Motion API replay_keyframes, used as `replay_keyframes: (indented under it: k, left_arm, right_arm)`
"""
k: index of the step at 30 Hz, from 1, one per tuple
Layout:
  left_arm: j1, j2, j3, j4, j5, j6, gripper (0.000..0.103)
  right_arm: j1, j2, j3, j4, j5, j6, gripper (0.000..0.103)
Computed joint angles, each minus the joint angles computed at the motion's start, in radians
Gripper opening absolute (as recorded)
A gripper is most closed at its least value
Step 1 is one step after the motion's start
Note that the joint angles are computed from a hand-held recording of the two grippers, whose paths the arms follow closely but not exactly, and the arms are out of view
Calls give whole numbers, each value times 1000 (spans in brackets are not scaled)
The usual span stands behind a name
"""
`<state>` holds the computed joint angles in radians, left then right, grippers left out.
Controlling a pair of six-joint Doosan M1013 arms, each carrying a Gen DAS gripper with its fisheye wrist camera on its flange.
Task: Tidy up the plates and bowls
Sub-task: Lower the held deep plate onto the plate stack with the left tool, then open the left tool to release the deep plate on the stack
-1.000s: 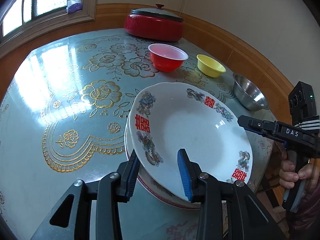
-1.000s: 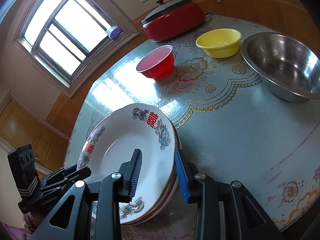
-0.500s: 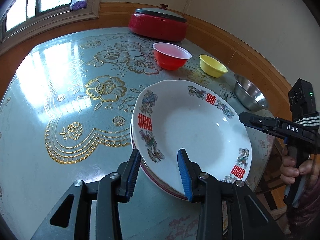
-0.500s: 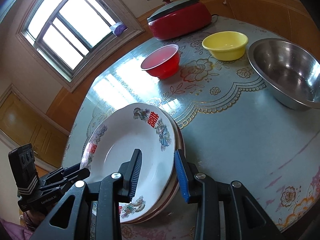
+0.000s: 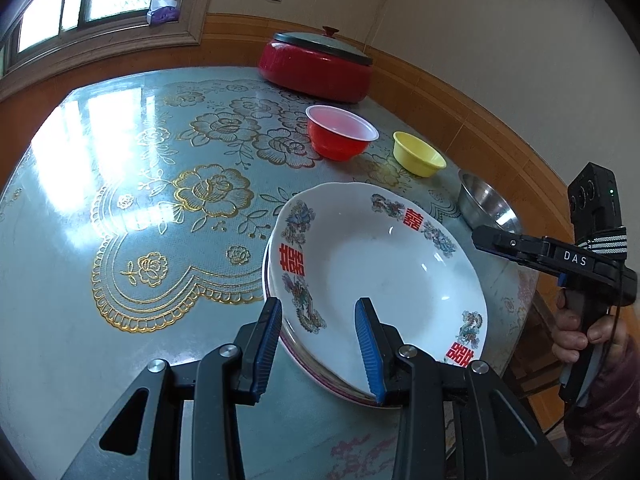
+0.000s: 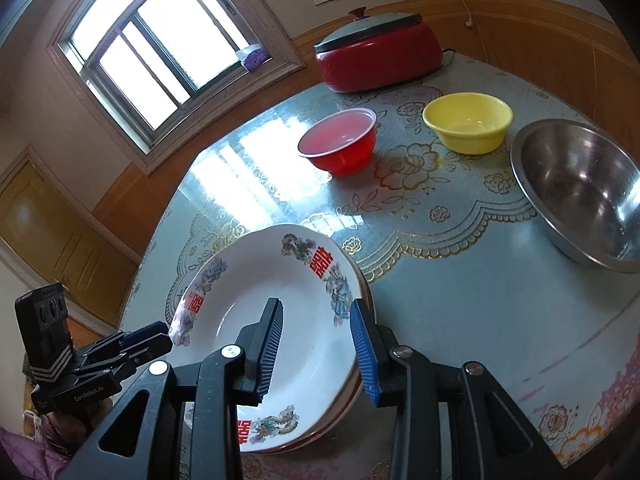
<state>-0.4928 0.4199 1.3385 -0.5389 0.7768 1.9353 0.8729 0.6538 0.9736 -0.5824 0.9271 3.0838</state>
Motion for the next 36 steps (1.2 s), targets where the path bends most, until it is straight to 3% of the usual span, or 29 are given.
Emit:
replay_keyframes:
  k: [4, 9, 11, 16, 22, 26, 31, 36]
  left_arm:
    - [-7, 3, -5, 76, -13, -85, 38]
    - [-13, 8, -8, 164, -14, -166, 40]
    - [-14, 8, -7, 173, -13, -168, 40]
    - [-21, 5, -3, 190, -26, -171, 40]
    - [-32, 0, -1, 288, -46, -266, 41]
    - [-37, -8, 11, 345, -59, -343, 49]
    - [-59, -25, 32, 514, -101, -494, 53]
    - [-68, -35, 46, 565, -110, -556, 58]
  right_arm:
    - [-23, 46, -76, 35, 99, -34, 39]
    - [-61, 91, -127, 161, 107, -100, 46]
    - [-56, 118, -178, 155, 172, -156, 47]
    - [-49, 146, -235, 155, 245, -225, 48]
    - [-38, 201, -345, 139, 371, -320, 48]
    - [-35, 203, -351, 132, 383, -317, 48]
    - [-29, 192, -333, 126, 373, -298, 49]
    - [-18, 173, -303, 99, 349, -289, 55]
